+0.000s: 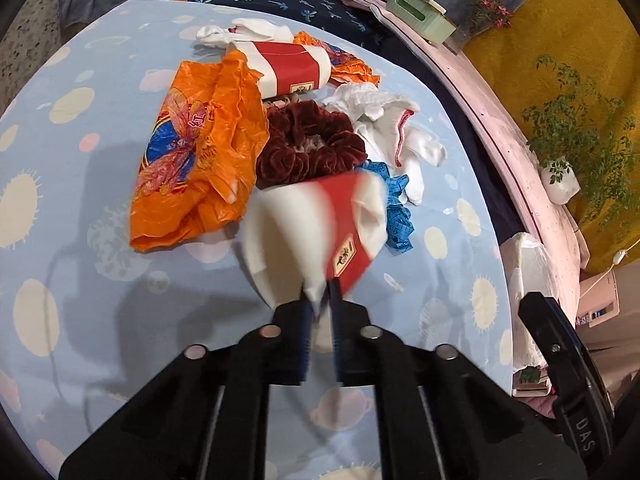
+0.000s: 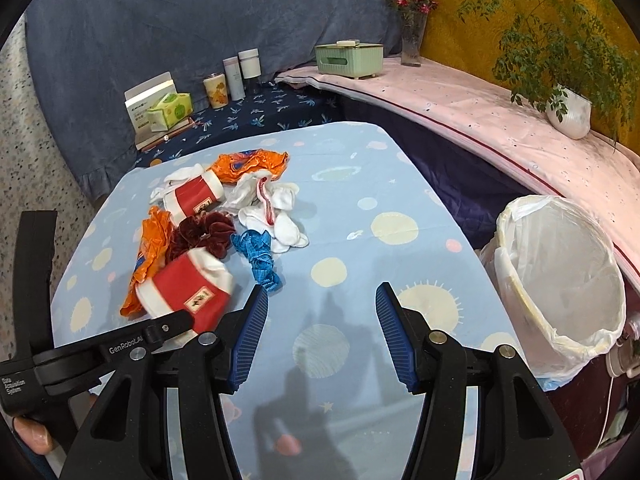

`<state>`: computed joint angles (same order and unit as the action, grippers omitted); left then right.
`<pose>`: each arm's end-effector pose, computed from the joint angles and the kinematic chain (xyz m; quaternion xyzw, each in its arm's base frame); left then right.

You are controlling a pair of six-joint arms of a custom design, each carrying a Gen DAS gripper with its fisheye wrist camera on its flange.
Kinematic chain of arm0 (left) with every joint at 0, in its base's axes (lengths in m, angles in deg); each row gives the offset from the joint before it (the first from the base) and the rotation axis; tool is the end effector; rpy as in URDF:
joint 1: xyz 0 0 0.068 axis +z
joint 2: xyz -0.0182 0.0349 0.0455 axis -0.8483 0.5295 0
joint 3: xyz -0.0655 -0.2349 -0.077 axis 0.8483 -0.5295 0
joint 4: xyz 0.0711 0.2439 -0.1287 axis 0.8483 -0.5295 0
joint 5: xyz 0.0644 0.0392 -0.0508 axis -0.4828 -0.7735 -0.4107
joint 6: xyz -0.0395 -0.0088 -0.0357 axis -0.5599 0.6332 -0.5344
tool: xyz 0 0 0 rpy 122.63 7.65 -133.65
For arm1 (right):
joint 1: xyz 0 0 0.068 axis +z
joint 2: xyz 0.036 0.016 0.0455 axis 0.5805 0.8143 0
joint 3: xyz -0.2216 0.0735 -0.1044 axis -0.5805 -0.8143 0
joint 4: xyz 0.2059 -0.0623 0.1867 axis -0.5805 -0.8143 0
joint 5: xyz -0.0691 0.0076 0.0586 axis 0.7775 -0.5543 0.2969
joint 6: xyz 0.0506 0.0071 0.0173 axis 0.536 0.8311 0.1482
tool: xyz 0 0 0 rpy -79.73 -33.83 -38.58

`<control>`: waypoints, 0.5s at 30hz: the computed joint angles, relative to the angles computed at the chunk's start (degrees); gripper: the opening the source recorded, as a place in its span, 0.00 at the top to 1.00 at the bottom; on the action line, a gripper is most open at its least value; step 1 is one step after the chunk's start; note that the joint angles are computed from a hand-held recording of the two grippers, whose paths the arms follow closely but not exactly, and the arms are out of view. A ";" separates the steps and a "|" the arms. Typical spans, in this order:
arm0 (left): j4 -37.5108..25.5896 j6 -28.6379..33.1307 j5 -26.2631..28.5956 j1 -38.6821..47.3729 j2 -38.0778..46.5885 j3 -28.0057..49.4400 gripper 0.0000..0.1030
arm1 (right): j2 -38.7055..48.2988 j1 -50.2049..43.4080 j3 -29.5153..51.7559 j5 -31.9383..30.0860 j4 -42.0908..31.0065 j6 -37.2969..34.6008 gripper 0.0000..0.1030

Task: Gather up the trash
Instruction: 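Grasp the red-and-white paper cup with the left tool while the right tool grasps the blue cloth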

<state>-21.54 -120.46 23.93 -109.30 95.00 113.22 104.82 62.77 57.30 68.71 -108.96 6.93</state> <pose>0.1852 -0.2022 0.2096 -0.4381 0.8436 -0.1075 0.2912 0.2832 0.1547 0.2493 -0.3324 0.8714 0.1523 0.3272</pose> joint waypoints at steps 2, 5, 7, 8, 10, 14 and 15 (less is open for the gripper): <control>-1.47 0.31 -1.38 -0.70 0.00 0.91 0.97 | 0.82 0.47 0.30 -0.06 0.06 0.00 0.46; -3.74 1.37 -3.03 -1.26 -0.92 2.20 0.98 | 2.94 1.76 1.17 0.16 0.69 0.36 0.48; -6.41 2.22 -4.20 -1.20 -1.40 3.77 0.98 | 4.71 2.58 2.30 -0.05 0.67 0.85 0.49; -7.77 2.76 -4.88 -1.16 -1.65 4.55 0.98 | 5.64 2.95 3.06 -0.20 0.62 1.05 0.49; -10.64 3.78 -6.14 -0.64 -1.80 6.37 0.97 | 7.59 3.94 4.41 -0.09 0.98 1.56 0.49; -12.00 7.42 -7.04 1.91 -3.78 7.34 0.97 | 12.66 6.06 7.90 0.11 1.37 2.90 0.51; -12.24 8.33 -7.21 2.56 -3.79 7.82 0.97 | 14.34 6.64 9.06 0.18 1.25 3.33 0.51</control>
<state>-33.78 -112.14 16.72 -106.73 91.21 121.05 119.16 69.41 66.36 68.89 -107.71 10.26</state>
